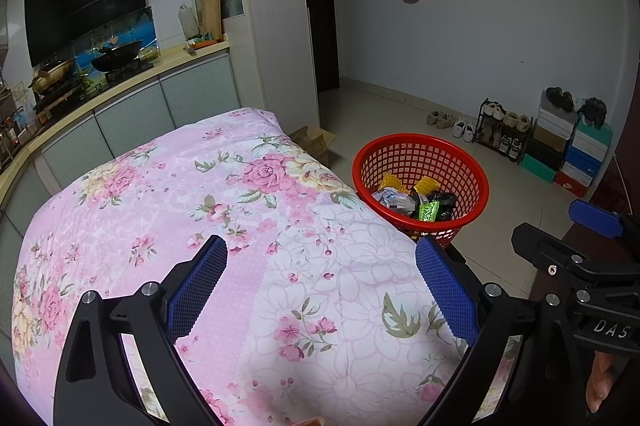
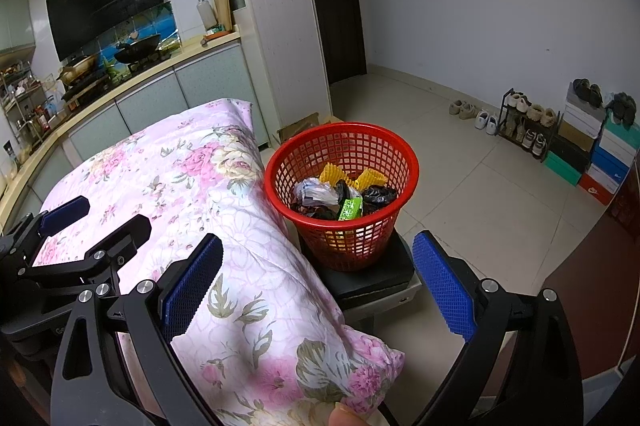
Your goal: Collect trash
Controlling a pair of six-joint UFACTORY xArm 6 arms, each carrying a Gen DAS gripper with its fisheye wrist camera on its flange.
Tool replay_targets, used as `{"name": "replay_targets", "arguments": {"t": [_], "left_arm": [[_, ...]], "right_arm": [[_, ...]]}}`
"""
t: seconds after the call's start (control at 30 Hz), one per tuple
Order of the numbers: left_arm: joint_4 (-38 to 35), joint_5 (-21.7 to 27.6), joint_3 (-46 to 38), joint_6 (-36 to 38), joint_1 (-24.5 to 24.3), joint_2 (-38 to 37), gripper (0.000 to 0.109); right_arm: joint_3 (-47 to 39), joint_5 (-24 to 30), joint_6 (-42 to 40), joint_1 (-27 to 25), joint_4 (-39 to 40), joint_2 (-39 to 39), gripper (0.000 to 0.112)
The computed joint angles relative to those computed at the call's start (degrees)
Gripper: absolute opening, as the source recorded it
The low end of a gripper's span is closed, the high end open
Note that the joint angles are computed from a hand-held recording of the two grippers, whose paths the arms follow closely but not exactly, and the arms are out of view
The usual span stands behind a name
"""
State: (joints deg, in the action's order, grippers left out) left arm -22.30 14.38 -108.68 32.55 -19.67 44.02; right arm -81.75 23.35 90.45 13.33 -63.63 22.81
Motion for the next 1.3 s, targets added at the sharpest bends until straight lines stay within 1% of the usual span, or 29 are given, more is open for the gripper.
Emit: {"name": "replay_targets", "arguments": {"t": [0.83,0.93,0.97,1.03,1.13,1.2,1.3], "left_arm": [[-0.11,-0.30,0.19,0.09,-0.16,-0.02,0.092],[-4.05,0.28,0.24,3.23,-0.30,-0.19,0.092],[-6.66,0.89,0.29,5.25,-0.27,-0.38,0.092],[-8.66,1.42,0.03,6.81,-0.16,-0.39,0.092],[-7.98,2.16,-0.89,5.84,0.20,0.01,0.092],[-6.47,3.49,-1.75,3.73,0.90,0.33,0.092],[-4.04,2.58,-1.24,0.64,2.36,0.05,0.092]], "right_arm": [[0.37,-0.45,-0.46,-0.36,0.54,-0.15,0.093],[0.91,-0.57,-0.07,-0.39,0.51,-0.41,0.093],[1.21,-0.64,0.24,-0.39,0.35,-0.57,0.093],[1.79,-0.52,0.66,-0.28,0.20,-0.90,0.093],[2.12,-0.49,0.54,-0.17,0.27,-1.21,0.093],[1.93,-0.56,-0.04,-0.04,0.54,-1.17,0.093],[1.13,-0.31,-0.96,0.84,0.11,-0.70,0.093]]}}
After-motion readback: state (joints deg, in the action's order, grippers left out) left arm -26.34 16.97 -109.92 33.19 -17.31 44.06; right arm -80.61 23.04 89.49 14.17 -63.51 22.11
